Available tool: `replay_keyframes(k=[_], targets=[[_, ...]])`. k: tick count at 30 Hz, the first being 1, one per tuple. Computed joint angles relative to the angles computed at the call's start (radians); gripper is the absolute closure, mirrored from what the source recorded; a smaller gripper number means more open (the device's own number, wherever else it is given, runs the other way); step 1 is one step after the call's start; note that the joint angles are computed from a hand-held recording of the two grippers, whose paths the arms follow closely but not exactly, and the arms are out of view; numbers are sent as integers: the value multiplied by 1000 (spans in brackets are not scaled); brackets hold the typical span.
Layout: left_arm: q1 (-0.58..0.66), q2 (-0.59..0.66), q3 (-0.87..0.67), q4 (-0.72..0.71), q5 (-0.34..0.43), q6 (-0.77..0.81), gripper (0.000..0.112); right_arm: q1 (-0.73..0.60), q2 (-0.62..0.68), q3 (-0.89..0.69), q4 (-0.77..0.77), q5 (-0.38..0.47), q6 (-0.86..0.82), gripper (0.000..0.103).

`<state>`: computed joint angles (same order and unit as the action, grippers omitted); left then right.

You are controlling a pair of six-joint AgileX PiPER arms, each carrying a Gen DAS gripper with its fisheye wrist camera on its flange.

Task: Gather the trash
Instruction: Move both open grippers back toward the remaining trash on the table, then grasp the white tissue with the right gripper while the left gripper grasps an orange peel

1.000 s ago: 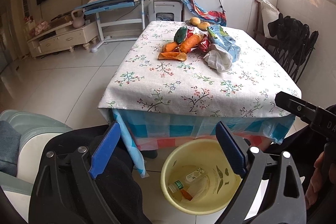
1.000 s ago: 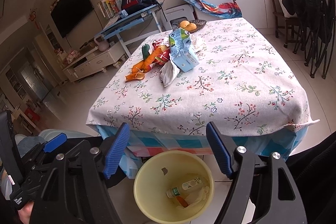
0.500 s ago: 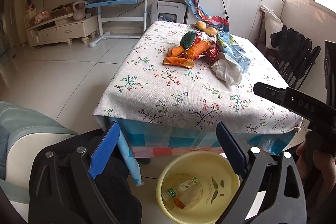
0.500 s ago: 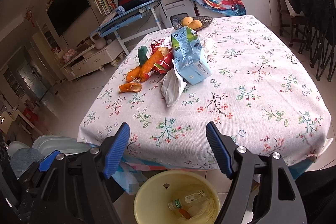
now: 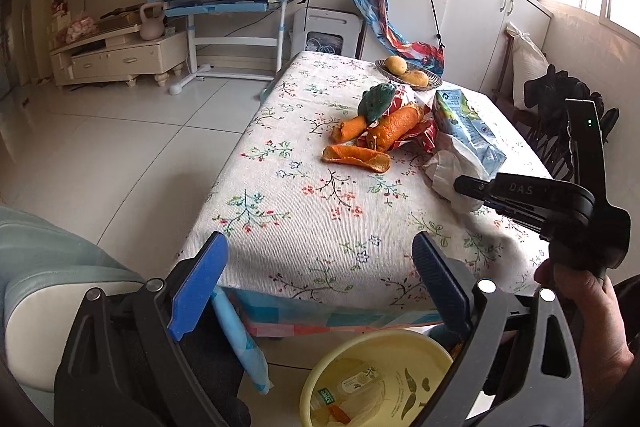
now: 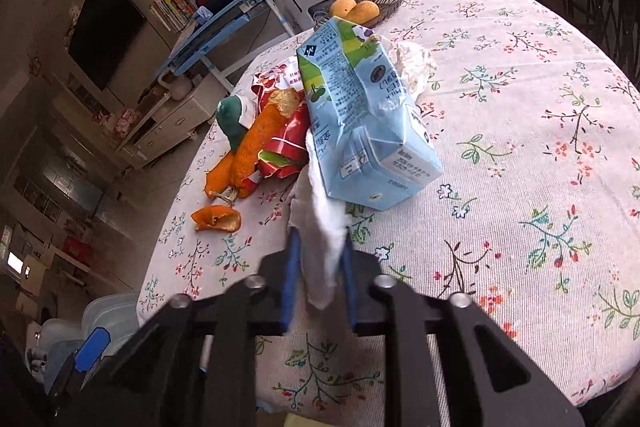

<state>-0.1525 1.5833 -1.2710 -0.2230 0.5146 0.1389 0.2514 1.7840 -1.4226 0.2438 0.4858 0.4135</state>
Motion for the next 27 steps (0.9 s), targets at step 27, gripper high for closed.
replay_keyframes(k=[27], targets=[[-25,725,-1066,-80,507,270,22,-119,-228,228,244,122,-270,97]])
